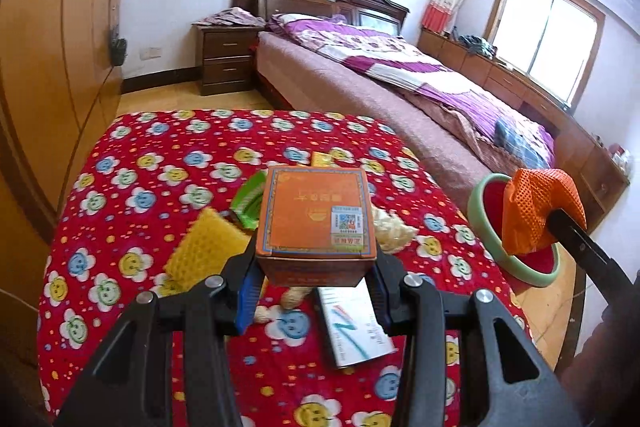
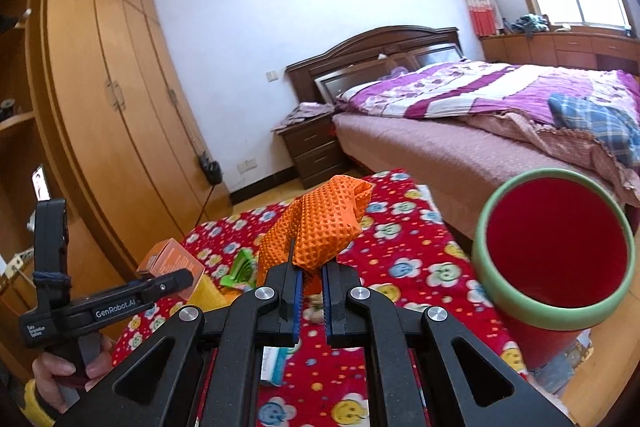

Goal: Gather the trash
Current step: 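Carry the orange box in the left tool while the right tool carries the orange net to the red bucket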

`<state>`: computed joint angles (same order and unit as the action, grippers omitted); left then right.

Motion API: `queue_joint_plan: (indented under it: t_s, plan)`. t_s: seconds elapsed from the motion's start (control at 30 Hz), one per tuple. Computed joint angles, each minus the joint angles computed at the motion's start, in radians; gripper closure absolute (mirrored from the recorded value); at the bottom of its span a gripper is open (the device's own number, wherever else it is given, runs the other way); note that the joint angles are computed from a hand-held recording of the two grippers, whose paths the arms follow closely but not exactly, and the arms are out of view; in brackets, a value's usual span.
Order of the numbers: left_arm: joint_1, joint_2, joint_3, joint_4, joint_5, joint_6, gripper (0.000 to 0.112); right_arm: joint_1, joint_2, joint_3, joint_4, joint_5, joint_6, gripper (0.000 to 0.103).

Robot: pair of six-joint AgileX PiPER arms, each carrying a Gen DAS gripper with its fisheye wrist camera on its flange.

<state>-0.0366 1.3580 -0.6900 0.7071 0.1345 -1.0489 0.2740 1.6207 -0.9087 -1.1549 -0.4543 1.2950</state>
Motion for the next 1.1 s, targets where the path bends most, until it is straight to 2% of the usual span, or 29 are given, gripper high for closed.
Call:
queue_joint_plan:
  t_s: [0.2,0.43,0.8,1.1]
  plan:
    - [-0.103,0.07,-0.08,0.014,0.037,-0.024,0.066,-0.091,-0.01,0.041,0.024,-0.042,-0.02,0.096]
    - [-0.204,0.181,-0.202,-0.028,0.063,0.033,0.066,-0.173,-0.004,0.079,0.087,-0.035,-0.082,0.095]
    - [-0.318,0.403,-0.468,-0.228,0.113,0.28,0.066,-0.3,0.011,0.074,0.094,0.008,-0.065,0.095]
    - [-0.38,0.597,-0.713,-0.417,0.187,0.499,0.066,-0.382,0.09,0.033,0.092,0.055,-0.056,0.095]
